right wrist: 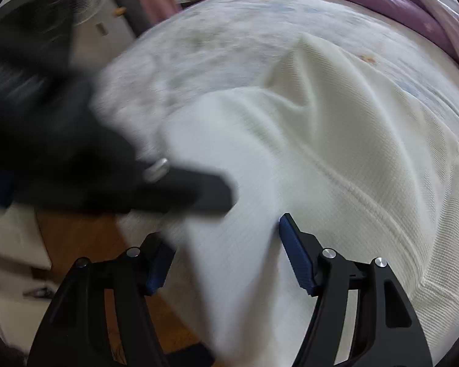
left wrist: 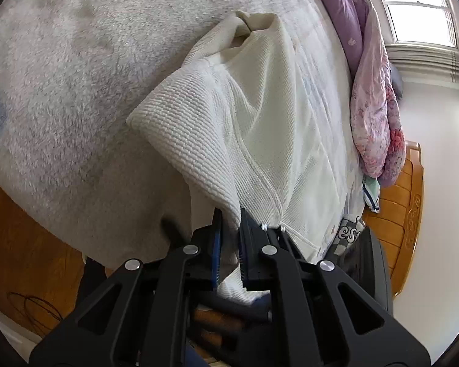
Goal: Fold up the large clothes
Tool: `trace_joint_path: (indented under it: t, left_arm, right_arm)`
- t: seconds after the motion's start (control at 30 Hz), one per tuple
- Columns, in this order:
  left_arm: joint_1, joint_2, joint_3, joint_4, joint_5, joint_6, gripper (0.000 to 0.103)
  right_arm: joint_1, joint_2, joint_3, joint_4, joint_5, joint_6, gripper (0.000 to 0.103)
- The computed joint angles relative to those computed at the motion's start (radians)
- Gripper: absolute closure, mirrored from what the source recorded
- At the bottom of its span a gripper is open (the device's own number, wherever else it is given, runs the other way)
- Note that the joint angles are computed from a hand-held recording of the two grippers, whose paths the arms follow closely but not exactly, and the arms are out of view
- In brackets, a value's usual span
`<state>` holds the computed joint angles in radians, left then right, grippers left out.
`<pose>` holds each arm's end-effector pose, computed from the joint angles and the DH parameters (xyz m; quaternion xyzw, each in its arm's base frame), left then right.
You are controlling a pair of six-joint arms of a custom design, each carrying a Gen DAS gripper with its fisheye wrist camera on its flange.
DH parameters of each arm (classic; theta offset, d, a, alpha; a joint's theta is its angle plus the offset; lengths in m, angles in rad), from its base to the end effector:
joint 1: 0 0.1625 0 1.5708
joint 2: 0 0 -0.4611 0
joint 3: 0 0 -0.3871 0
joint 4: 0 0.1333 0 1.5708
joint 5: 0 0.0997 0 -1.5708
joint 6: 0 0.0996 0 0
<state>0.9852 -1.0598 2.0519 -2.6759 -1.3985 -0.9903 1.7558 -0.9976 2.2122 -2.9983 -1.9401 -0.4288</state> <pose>-0.1772 -0.5393 0.1544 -0.2047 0.9734 -0.1006 0.0207 0.1881 -0.4756 0.1174 0.2767 -0.9377 0.0815 0.1939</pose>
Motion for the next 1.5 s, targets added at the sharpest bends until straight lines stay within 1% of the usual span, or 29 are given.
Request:
trace_joint_path:
  t: [0.03, 0.07, 0.1, 0.13, 0.17, 0.2, 0.23, 0.3, 0.37, 0.43, 0.47, 0.5, 0.6, 0.67, 0.73, 0.8, 0.9, 0.93, 0.97, 1.0, 1.07, 1.1, 1.13, 1.17, 1.23, 1.33, 1.4, 1.43, 1.5]
  left_arm:
    - [0.002, 0.002, -0.001, -0.001, 0.002, -0.001, 0.093]
    - [0.002, -0.002, 0.005, -0.016, 0.007, -0.001, 0.091]
    - [-0.003, -0.013, 0.016, -0.035, 0.018, -0.003, 0.087]
    - [-0.009, -0.023, 0.023, -0.055, 0.027, 0.003, 0.084]
    - [-0.022, -0.035, 0.031, -0.078, 0.042, 0.02, 0.074]
    - [-0.043, -0.05, 0.033, -0.08, 0.077, 0.035, 0.059]
    - [-0.061, -0.066, 0.039, -0.083, 0.112, 0.051, 0.055]
    - [-0.103, -0.084, 0.024, -0.042, 0.206, 0.087, 0.051]
    - [-0.127, -0.087, -0.005, 0.043, 0.278, 0.106, 0.051]
    - [-0.136, -0.07, -0.048, 0.156, 0.333, 0.12, 0.051]
    - [-0.137, -0.051, -0.069, 0.192, 0.338, 0.127, 0.051]
    - [-0.135, -0.024, -0.095, 0.223, 0.337, 0.135, 0.051]
    - [-0.131, 0.062, -0.137, 0.183, 0.287, 0.191, 0.051]
    - [-0.135, 0.135, -0.186, 0.157, 0.251, 0.233, 0.051]
    - [-0.141, 0.209, -0.238, 0.125, 0.213, 0.281, 0.05]
    - [-0.152, 0.284, -0.303, 0.117, 0.171, 0.327, 0.043]
    - [-0.167, 0.366, -0.375, 0.137, 0.125, 0.399, 0.038]
    - [-0.174, 0.393, -0.399, 0.157, 0.12, 0.415, 0.038]
    - [-0.177, 0.414, -0.415, 0.168, 0.109, 0.427, 0.038]
    - [-0.179, 0.429, -0.421, 0.175, 0.099, 0.435, 0.038]
    - [-0.182, 0.452, -0.429, 0.205, 0.089, 0.429, 0.038]
    - [-0.18, 0.458, -0.426, 0.216, 0.08, 0.419, 0.035]
    - [-0.18, 0.461, -0.425, 0.232, 0.079, 0.407, 0.035]
    - [-0.178, 0.462, -0.419, 0.244, 0.076, 0.394, 0.035]
    - [-0.174, 0.458, -0.406, 0.257, 0.076, 0.375, 0.035]
    - [-0.165, 0.43, -0.343, 0.2, 0.056, 0.338, 0.03]
    - [-0.164, 0.405, -0.295, 0.163, 0.039, 0.299, 0.026]
    - [-0.171, 0.401, -0.291, 0.17, 0.04, 0.281, 0.026]
    - [-0.166, 0.391, -0.261, 0.148, 0.024, 0.253, 0.025]
  right_arm:
    - [-0.009, 0.001, -0.012, 0.025, 0.01, 0.022, 0.064]
    - [-0.013, 0.002, -0.029, 0.055, 0.011, 0.046, 0.083]
    - [-0.02, -0.003, -0.047, 0.101, 0.024, 0.075, 0.092]
    - [-0.018, -0.008, -0.059, 0.125, 0.028, 0.098, 0.093]
    - [-0.024, -0.025, -0.065, 0.153, 0.047, 0.127, 0.094]
    - [-0.035, -0.048, -0.069, 0.183, 0.078, 0.168, 0.094]
    - [-0.049, -0.074, -0.068, 0.197, 0.11, 0.216, 0.094]
    - [-0.079, -0.124, -0.066, 0.219, 0.185, 0.329, 0.095]
    - [-0.148, -0.205, -0.031, 0.196, 0.31, 0.464, 0.095]
    - [-0.202, -0.283, 0.005, 0.165, 0.387, 0.533, 0.095]
    - [-0.225, -0.323, 0.021, 0.152, 0.421, 0.553, 0.095]
    - [-0.242, -0.356, 0.03, 0.145, 0.448, 0.565, 0.095]
    - [-0.299, -0.472, 0.075, 0.106, 0.533, 0.597, 0.095]
    - [-0.378, -0.579, 0.131, 0.059, 0.627, 0.686, 0.095]
    - [-0.448, -0.693, 0.181, 0.041, 0.65, 0.735, 0.095]
    - [-0.5, -0.761, 0.21, 0.026, 0.64, 0.758, 0.095]
    - [-0.636, -0.891, 0.272, 0.053, 0.641, 0.752, 0.095]
    - [-0.71, -0.943, 0.304, 0.067, 0.659, 0.754, 0.095]
    - [-0.755, -0.975, 0.324, 0.076, 0.668, 0.758, 0.095]
    - [-0.835, -1.015, 0.354, 0.095, 0.706, 0.761, 0.095]
    - [-0.947, -1.054, 0.386, 0.151, 0.725, 0.753, 0.095]
    - [-1.013, -1.066, 0.394, 0.196, 0.753, 0.728, 0.094]
    - [-1.052, -1.072, 0.394, 0.224, 0.766, 0.708, 0.093]
    - [-1.059, -1.075, 0.377, 0.264, 0.762, 0.686, 0.091]
    - [-0.98, -1.043, 0.338, 0.287, 0.686, 0.68, 0.088]
    - [-0.912, -1.039, 0.281, 0.373, 0.638, 0.653, 0.087]
    - [-0.868, -1.031, 0.26, 0.39, 0.586, 0.652, 0.077]
    - [-0.875, -1.052, 0.257, 0.407, 0.577, 0.627, 0.073]
    - [-0.885, -1.074, 0.252, 0.42, 0.547, 0.625, 0.058]
